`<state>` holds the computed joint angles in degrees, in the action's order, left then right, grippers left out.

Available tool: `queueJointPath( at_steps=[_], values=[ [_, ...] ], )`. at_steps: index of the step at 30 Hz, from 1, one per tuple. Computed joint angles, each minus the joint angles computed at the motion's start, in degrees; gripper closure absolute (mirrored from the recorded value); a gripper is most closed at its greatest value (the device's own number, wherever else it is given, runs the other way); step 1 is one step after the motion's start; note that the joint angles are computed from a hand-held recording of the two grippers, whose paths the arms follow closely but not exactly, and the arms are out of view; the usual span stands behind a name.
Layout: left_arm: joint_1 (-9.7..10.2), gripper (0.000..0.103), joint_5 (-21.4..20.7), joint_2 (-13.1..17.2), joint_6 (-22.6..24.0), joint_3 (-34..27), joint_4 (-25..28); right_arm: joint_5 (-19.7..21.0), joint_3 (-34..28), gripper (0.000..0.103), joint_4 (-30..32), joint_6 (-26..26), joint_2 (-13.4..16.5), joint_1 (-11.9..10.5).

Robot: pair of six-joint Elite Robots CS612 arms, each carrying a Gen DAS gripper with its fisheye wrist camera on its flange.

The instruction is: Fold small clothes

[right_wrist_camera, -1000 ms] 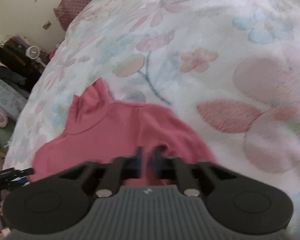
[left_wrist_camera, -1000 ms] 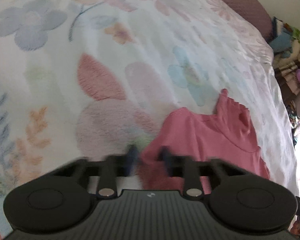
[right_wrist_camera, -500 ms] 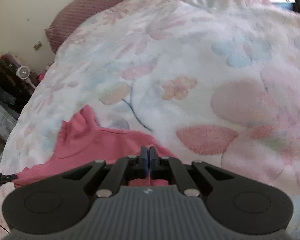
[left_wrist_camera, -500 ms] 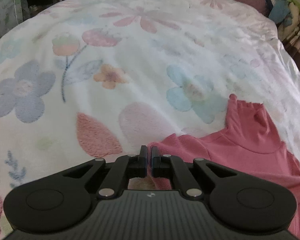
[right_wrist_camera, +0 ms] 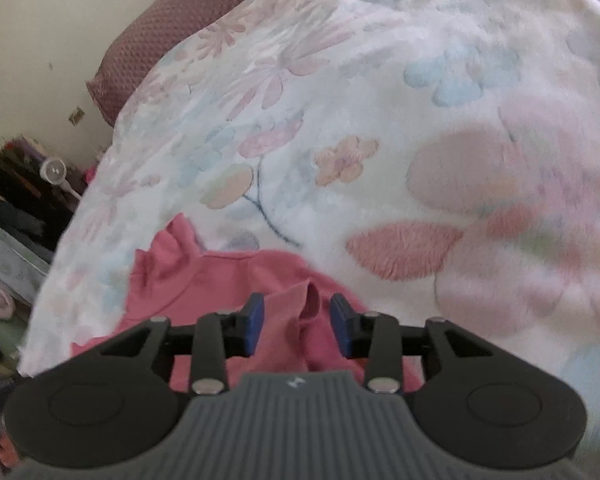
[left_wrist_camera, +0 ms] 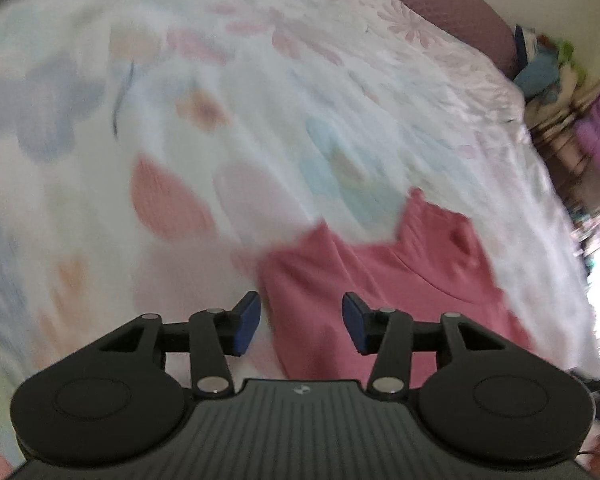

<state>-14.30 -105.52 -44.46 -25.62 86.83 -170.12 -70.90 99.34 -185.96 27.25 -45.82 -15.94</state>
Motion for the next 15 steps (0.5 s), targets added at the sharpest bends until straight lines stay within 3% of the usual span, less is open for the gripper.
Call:
queueJointPath(
  at_steps=[2,3,4,5,11,15],
  values=[
    [0.19,0.051,-3.33,0.13,-2.58,1.02,-0.93,2.13,1.08,0.069,-0.51,1.26,-0.15,-0.34],
    [0.03,0.066,-3.80,0.15,-2.59,1.34,-0.73,3.03,1.46,0.074,-0.60,1.90,-0.10,-0.40],
    [-0.36,0.088,-2.78,-0.07,-1.90,1.70,-0.13,3.49,1.63,0.082,0.05,1.75,-0.08,-0.33],
    [-0.76,0.097,-1.81,-0.26,-0.60,1.91,0.60,3.75,1.70,0.101,0.62,1.47,-0.12,-0.23],
    [-1.78,0.100,4.48,-1.72,4.27,2.76,-0.23,2.83,3.20,0.103,-2.20,1.86,-1.44,-0.52],
    [-2.47,0.099,7.67,-1.66,6.58,1.77,4.61,1.23,3.34,0.103,2.86,-0.45,-2.11,-0.34]
  ],
)
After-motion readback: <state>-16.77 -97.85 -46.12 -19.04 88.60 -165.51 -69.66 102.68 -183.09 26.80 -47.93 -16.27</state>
